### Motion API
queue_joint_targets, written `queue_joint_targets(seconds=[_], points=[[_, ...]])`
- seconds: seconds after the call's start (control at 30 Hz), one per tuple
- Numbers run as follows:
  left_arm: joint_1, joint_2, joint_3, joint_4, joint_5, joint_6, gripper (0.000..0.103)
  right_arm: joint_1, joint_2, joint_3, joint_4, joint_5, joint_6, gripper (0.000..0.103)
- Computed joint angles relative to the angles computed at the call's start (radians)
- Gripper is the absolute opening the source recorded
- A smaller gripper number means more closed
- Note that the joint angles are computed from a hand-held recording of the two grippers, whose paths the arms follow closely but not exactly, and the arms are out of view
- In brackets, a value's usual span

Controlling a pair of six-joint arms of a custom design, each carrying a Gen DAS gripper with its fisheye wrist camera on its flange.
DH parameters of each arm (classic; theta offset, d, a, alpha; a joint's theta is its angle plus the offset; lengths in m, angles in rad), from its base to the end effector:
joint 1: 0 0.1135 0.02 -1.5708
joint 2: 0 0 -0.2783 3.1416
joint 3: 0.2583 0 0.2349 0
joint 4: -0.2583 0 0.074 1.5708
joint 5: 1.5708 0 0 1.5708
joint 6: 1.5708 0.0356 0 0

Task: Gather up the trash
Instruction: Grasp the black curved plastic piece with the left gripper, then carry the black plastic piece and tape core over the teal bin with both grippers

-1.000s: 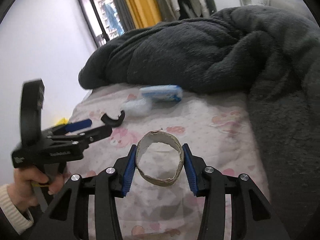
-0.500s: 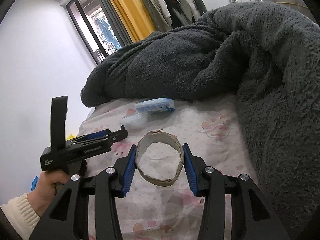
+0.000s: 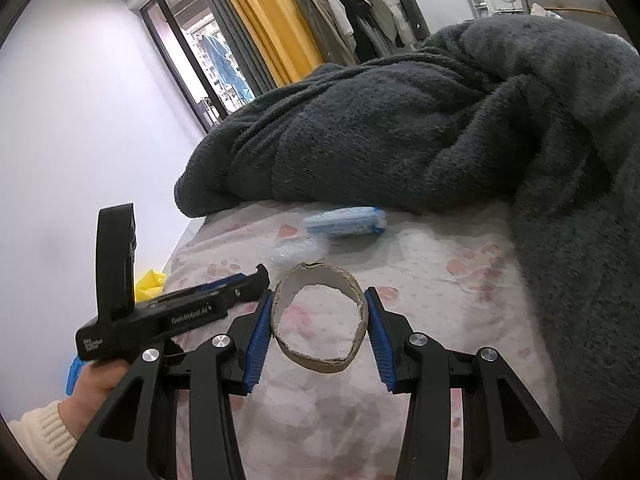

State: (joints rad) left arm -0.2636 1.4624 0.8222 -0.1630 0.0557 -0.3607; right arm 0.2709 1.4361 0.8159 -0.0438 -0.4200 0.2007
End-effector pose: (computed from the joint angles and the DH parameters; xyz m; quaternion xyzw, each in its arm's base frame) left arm 0.2736 -0.0759 0.2238 -0.0346 0.9263 -0.1395 0.3483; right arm 0.2719 0.0906 0.2405 -0.1221 0.8755 0.2823 0.3728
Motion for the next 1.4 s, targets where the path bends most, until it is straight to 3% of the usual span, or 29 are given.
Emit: queue_joint_targets(seconds=[0.2,0.83,1.4], points=[[0.007,-0.075,-0.027,-0.032,-0.036,0.003,0.043,0.061,0.004,0.04,-0.007,0.034,0.028,0.046],[0.216,-0.36,-0.105,-0.235,0.012,0.113,0.042,0.257,0.005,0.154,-0.079,0.141,0.097,0.046],[0.527,-0.671,-0.149,-0.53,0.135,0.293,0.042,0.467,0.05,0.24,-0.16,0.254,0.127,0.046]])
